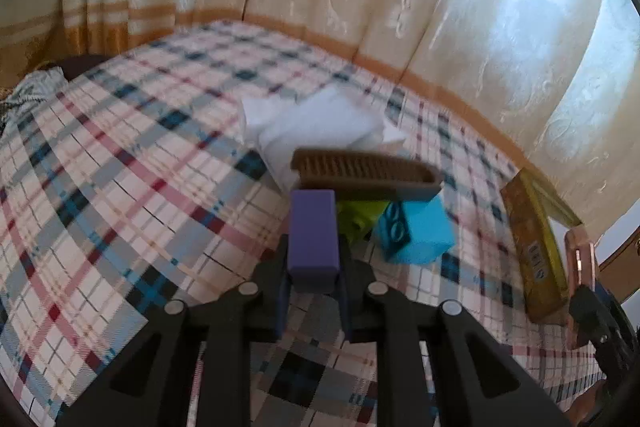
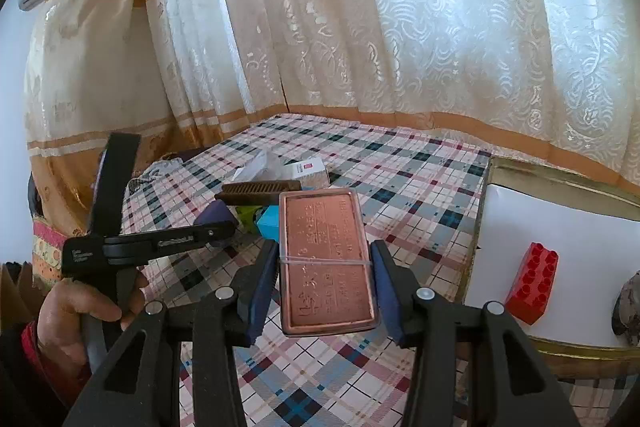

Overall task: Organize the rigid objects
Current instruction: 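Carry the purple block and copper bar in both tools over the tray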

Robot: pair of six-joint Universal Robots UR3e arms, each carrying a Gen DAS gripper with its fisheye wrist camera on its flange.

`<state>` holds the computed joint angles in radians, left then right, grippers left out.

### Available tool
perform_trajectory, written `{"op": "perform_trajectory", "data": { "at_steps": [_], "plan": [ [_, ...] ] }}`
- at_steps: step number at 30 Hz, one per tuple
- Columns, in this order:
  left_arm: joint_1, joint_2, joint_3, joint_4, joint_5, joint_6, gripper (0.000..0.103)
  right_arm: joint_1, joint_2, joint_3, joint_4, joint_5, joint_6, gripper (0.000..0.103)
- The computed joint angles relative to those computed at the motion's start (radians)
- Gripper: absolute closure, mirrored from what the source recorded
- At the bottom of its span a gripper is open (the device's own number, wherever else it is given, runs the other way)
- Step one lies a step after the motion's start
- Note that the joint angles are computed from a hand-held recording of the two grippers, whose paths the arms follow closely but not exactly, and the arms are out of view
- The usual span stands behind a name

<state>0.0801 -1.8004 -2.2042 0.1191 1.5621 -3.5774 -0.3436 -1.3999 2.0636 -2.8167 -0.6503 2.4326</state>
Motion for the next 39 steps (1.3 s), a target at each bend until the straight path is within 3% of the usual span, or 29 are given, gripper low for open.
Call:
{"op": "perform_trajectory", "data": {
  "at_steps": [3, 7, 15, 31, 39],
  "plan": [
    [-0.029, 0.003, -0.016, 0.063, 0.056, 0.006, 0.085, -0.011, 0.005, 0.000, -0.015, 0.015, 0.015, 0.054],
    [-0.032, 0.034, -0.071, 0.158, 0.058, 0.009, 0.085, -0.041, -0.004, 0.011, -0.041, 0.058, 0.035, 0.054],
    [-0.169, 0.082, 0.014, 0.159, 0.194, 0.074, 0.085, -0.101, -0.014, 0.008, -0.124, 0.110, 0.106, 0.054],
    [-0.438, -0.188, 0.475, 0.027, 0.277, 0.125, 0.085, -0.251, 0.058, -0.098, -0.252, 0.105, 0.234, 0.054],
    [-0.523, -0.386, 0.811, -0.100, 0.274, 0.135, 0.085, -0.348, 0.181, -0.249, -0.315, 0.026, 0.317, 0.054]
  ]
}}
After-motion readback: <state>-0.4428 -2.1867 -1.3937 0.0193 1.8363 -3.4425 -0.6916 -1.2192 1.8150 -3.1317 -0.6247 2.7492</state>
